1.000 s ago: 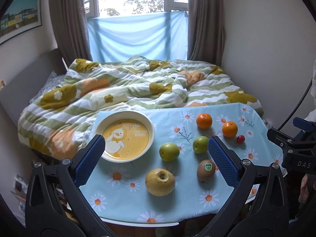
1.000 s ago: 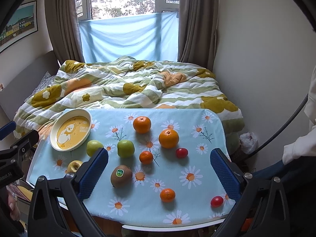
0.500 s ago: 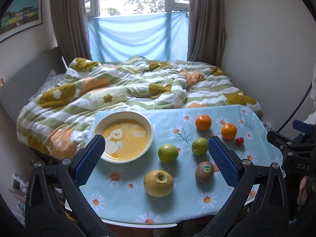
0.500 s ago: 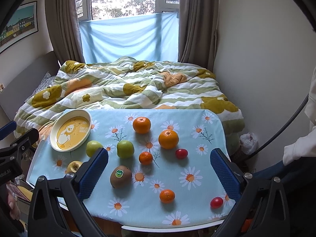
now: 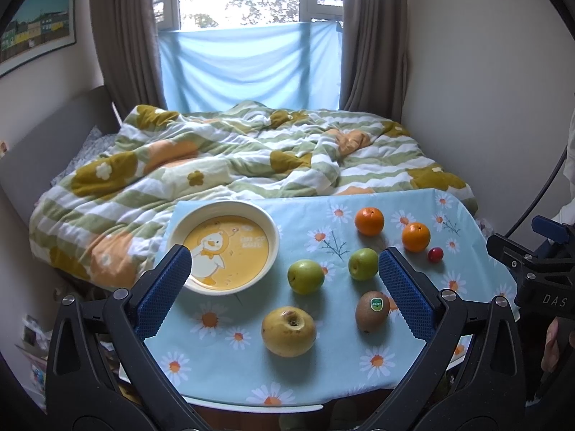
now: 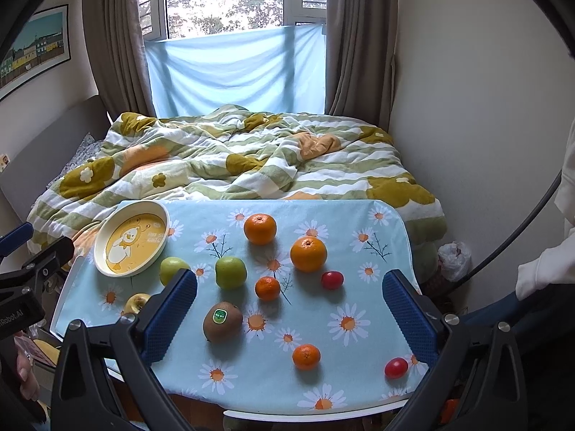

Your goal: Organize fruits

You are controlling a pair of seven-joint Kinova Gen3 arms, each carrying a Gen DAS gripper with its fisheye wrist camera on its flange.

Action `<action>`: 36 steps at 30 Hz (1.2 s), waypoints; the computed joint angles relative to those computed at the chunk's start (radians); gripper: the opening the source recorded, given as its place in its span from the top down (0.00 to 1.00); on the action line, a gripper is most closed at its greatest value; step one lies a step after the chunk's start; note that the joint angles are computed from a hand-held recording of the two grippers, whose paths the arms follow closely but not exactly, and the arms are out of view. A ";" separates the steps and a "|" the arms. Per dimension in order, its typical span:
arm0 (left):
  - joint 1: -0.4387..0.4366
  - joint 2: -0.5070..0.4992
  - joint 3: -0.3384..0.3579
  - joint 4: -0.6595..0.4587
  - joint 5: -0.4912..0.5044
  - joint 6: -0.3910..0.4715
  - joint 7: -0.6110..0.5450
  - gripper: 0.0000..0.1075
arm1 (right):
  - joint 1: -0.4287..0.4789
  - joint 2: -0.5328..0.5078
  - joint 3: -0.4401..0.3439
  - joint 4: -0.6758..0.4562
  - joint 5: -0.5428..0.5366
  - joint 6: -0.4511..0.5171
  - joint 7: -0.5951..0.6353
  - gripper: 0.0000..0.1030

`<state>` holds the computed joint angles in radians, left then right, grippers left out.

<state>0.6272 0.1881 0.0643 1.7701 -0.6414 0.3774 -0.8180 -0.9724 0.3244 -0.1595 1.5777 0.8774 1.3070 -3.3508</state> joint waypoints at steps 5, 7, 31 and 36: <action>-0.003 0.000 0.001 0.000 0.004 -0.001 -0.002 0.04 | -0.002 0.000 -0.001 0.002 0.003 -0.002 -0.004 0.00; -0.005 -0.001 0.003 -0.001 0.007 0.000 -0.006 0.04 | -0.002 0.007 -0.001 -0.008 0.005 -0.007 -0.001 0.00; -0.016 -0.001 0.006 0.008 0.016 -0.001 -0.008 0.04 | -0.019 0.016 -0.001 -0.030 0.001 0.014 -0.015 0.00; -0.064 0.009 0.030 0.015 0.096 0.007 -0.104 0.04 | -0.042 0.036 0.015 -0.056 -0.016 0.033 -0.025 0.00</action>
